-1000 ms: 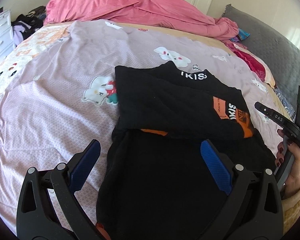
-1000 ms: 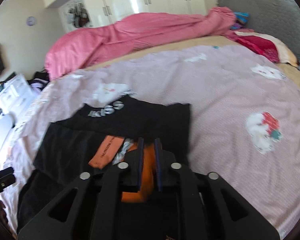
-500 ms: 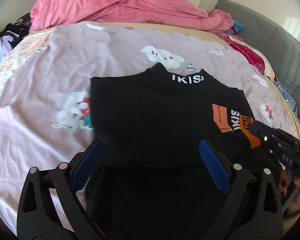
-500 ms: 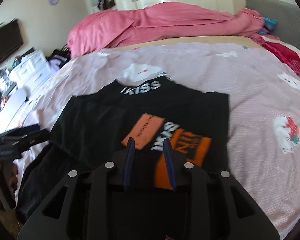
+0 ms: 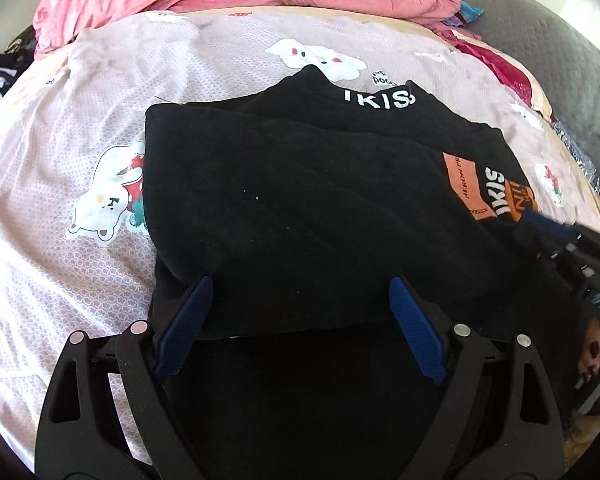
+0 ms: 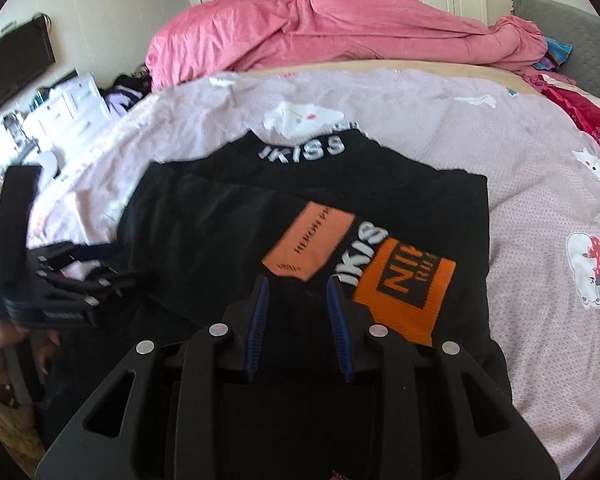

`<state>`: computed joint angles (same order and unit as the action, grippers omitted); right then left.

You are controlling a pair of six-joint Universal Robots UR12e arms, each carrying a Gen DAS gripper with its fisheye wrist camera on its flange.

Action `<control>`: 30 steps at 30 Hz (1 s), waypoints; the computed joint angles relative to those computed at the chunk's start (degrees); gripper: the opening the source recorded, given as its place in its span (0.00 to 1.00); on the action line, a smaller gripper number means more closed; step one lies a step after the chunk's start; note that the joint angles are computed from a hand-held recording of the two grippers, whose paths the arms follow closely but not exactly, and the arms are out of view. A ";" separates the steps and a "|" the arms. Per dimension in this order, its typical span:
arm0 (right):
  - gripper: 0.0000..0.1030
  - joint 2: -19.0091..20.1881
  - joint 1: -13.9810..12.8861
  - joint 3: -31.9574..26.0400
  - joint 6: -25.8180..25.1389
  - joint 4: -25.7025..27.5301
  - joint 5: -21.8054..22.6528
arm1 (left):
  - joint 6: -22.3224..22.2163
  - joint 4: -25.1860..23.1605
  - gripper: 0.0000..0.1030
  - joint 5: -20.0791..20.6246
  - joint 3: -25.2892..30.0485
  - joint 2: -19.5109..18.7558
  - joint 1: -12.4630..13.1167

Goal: Fold small clothes
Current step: 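Lower the orange cuff onto the shirt body and open the right tool, then withdraw both open tools and move them toward the shirt hem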

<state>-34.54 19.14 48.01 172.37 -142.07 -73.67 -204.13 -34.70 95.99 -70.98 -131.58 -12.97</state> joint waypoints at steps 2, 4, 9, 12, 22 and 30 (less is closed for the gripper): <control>0.29 0.67 0.34 -1.33 0.54 2.61 -4.45 | -0.34 0.56 0.80 -0.35 -0.40 0.15 0.10; 0.29 1.09 -0.32 -1.86 1.94 4.18 -2.22 | -0.74 1.33 0.80 -0.84 -0.85 0.30 0.18; 0.30 1.00 -0.51 -1.34 2.18 3.89 -2.03 | -0.95 2.33 0.80 -1.32 -1.55 0.55 0.27; 0.33 0.61 -0.52 -0.48 2.21 2.74 -1.81 | -0.83 1.99 0.80 -0.74 -1.55 0.67 0.06; 0.60 -1.33 -1.12 2.88 3.72 -1.31 1.35 | -1.70 3.84 0.84 -0.32 -3.72 2.07 -0.27; 0.76 -2.54 -1.27 5.05 5.70 -4.15 1.17 | -4.26 5.19 0.91 -0.37 -5.60 3.39 -0.46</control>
<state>-37.08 17.87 53.06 178.07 -146.21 -72.49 -208.39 -29.51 95.62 -76.58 -128.19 -13.43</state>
